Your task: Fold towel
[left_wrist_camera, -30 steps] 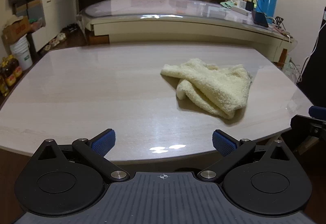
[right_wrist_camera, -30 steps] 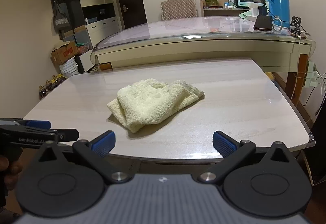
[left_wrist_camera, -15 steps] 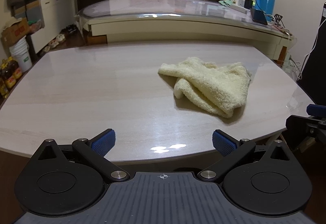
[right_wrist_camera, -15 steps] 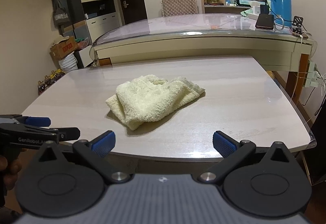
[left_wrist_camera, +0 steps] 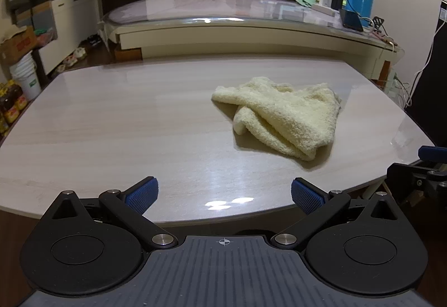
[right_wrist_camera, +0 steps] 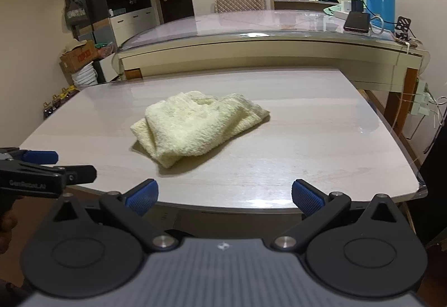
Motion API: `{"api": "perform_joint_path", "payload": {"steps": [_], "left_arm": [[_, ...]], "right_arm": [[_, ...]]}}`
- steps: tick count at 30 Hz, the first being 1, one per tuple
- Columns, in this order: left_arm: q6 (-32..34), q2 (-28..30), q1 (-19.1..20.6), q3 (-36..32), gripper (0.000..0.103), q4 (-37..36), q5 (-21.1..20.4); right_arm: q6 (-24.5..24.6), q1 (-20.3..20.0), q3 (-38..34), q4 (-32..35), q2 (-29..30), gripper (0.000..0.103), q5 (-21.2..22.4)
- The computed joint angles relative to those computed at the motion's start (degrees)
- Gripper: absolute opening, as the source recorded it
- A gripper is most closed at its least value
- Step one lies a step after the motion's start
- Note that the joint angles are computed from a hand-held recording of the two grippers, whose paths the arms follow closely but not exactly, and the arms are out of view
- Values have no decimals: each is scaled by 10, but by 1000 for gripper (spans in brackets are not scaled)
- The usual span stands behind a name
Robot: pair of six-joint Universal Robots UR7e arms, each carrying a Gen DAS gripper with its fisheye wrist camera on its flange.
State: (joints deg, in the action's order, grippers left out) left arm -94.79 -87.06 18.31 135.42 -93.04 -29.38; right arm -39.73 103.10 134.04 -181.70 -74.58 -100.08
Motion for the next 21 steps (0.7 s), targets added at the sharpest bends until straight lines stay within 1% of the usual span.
{"api": "perform_joint_path", "payload": {"steps": [10,21], "left_arm": [[23,17,10,-2,103,-27,8],[42,21,26,1,103,-55,9]], "right_arm": [[-7,-7,-5,-1,0,103,2],[-8,-6,-19,6,13,103,2]]}}
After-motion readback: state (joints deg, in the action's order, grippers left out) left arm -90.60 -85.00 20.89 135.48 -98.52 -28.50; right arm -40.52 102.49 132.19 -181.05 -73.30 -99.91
